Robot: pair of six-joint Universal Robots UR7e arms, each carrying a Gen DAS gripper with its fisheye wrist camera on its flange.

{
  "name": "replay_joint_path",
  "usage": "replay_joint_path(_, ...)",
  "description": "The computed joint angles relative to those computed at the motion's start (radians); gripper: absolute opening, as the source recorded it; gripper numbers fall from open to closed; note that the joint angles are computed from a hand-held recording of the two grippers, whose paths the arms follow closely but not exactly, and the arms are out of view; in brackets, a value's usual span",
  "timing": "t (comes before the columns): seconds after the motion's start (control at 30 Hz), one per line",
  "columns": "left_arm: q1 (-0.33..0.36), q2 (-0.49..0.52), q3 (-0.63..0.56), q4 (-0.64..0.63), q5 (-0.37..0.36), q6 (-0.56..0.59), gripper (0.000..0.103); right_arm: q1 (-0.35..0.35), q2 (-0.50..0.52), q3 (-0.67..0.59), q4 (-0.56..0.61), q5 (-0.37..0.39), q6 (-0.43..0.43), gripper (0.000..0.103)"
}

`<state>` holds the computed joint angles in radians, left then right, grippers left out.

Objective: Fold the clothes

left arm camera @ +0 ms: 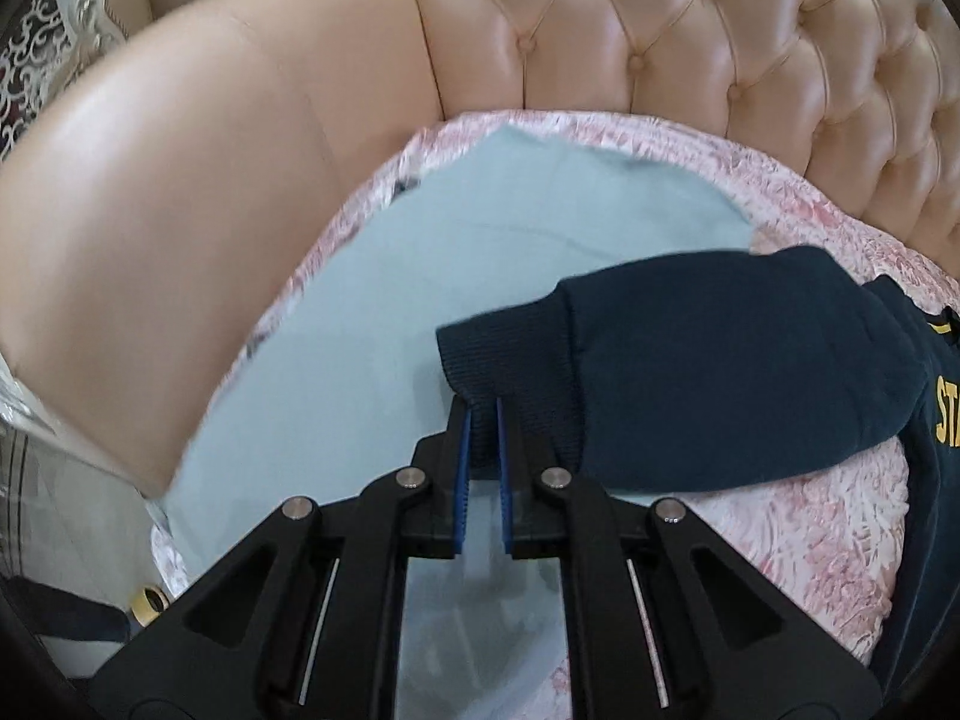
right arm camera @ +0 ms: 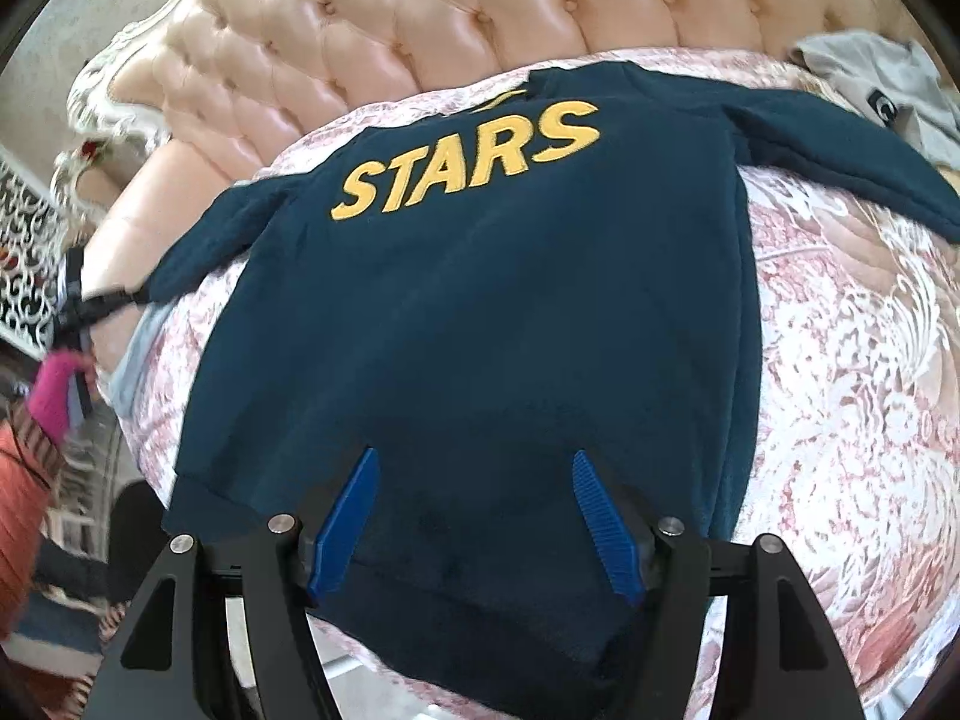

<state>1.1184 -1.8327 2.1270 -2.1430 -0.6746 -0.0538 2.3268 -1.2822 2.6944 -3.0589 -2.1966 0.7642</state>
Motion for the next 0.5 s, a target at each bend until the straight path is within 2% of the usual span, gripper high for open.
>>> replay_joint_path(0.07,-0.008,-0.009,0.008,0.002,0.002,-0.003,0.012,-0.010,-0.001,-0.028,-0.022,-0.001,-0.050,0.068)
replay_joint_path(0.13,-0.014,-0.015,0.006,0.017,-0.003,-0.021,0.012,-0.069,0.052,-0.106,-0.104,0.024,-0.201,0.069)
replay_joint_path(0.2,-0.020,-0.020,0.001,0.027,-0.006,-0.032,0.012,-0.125,0.108,-0.205,-0.160,0.066,-0.349,0.073)
replay_joint_path(0.23,-0.026,-0.025,0.002,0.037,-0.006,-0.043,0.012,-0.153,0.150,-0.268,-0.163,0.080,-0.409,0.078)
replay_joint_path(0.3,-0.030,-0.029,0.001,0.064,-0.001,-0.057,0.013,-0.207,0.240,-0.401,-0.129,0.101,-0.504,0.079)
replay_joint_path(0.37,-0.019,-0.022,-0.006,0.073,-0.008,-0.062,0.013,-0.270,0.331,-0.521,-0.104,0.147,-0.578,0.079)
replay_joint_path(0.43,-0.008,-0.016,-0.013,0.081,-0.016,-0.067,0.013,-0.306,0.409,-0.628,-0.048,0.173,-0.611,0.079)
replay_joint_path(0.5,-0.004,-0.015,-0.010,0.075,-0.019,-0.061,0.013,-0.337,0.475,-0.714,0.006,0.240,-0.634,0.079)
